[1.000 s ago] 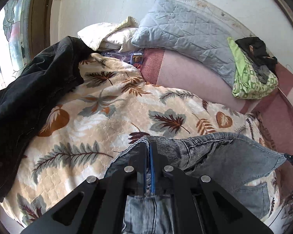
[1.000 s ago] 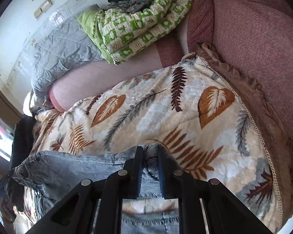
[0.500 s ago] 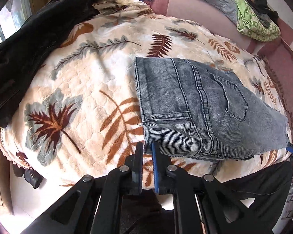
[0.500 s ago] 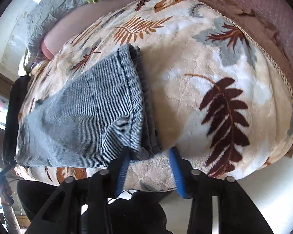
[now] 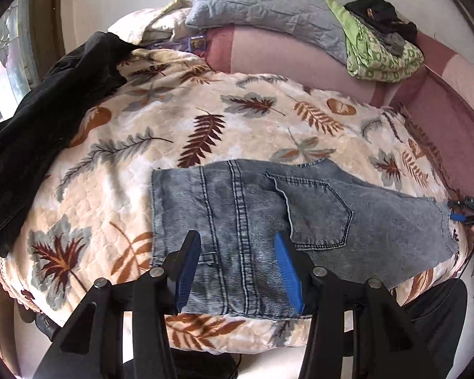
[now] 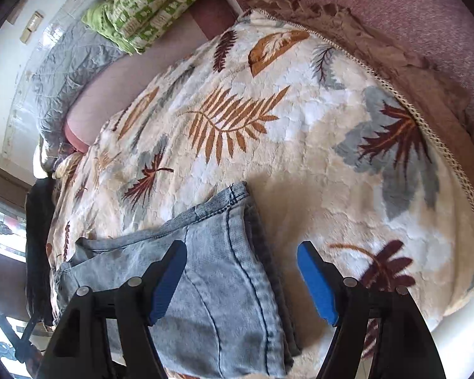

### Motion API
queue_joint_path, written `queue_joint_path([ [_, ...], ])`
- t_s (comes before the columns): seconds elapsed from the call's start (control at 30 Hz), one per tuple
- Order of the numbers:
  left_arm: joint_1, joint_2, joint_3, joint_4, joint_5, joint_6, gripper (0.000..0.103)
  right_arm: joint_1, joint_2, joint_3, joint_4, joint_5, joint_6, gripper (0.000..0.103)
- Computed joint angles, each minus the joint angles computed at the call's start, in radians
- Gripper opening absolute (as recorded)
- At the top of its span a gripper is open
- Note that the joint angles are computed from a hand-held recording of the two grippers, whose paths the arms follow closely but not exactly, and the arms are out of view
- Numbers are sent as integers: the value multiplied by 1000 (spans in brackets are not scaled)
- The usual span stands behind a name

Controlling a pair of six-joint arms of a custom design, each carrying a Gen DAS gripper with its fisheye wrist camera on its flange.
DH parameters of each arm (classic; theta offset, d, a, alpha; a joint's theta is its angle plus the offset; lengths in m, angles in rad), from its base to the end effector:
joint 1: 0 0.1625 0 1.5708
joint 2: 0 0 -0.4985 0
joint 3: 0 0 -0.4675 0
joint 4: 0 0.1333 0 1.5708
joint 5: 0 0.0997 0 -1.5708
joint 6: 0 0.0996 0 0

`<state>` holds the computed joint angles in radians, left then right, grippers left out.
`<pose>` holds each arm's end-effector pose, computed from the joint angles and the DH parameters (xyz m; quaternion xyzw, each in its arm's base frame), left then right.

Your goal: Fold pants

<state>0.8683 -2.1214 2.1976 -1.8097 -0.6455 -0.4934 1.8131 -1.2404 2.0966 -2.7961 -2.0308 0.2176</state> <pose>-0.0400 -0.3767 0.5088 0.0570 0.8908 -0.3105 0.3267 0.2288 -0.5546 0.2336 -0.0300 -0.9576 0.2250 0.1775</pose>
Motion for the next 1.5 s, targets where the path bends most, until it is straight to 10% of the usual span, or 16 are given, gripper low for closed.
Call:
queue_joint_path([
  [0.07,49,37,14,0,-8,8,50,14,38,-38,58,-42,-16,26],
  [0.13,106,67,21,9,-21,-10,50,41,59,-59,64,-111,-55,11],
  [0.33,144,50,64,-107,-40,62,51,80,111,-52,-169,-243,-203,11],
  [0.47,130,55,59,-66,-20,43,52,54,151,-65,-62,-285,-180,19],
  [0.63,106,43,49,-38,-15,6,52,111,84,3,-184,-306,-144,53],
  [0.87,11,8,78,-119,10,59,60,102,-33,114,-58,-19,-35,72],
  [0.93,34,42,72,-58,30,21,76,56,-17,128,34,-43,32,70],
  [1.1,86,84,41,46,16,-67,78,152,21,53,84,-127,23,69],
  [1.27,7,61,73,-135,71,37,78,244,162,-115,121,-33,-99,69],
  [1.5,90,142,75,-224,47,17,78,294,491,-471,329,127,-204,68],
])
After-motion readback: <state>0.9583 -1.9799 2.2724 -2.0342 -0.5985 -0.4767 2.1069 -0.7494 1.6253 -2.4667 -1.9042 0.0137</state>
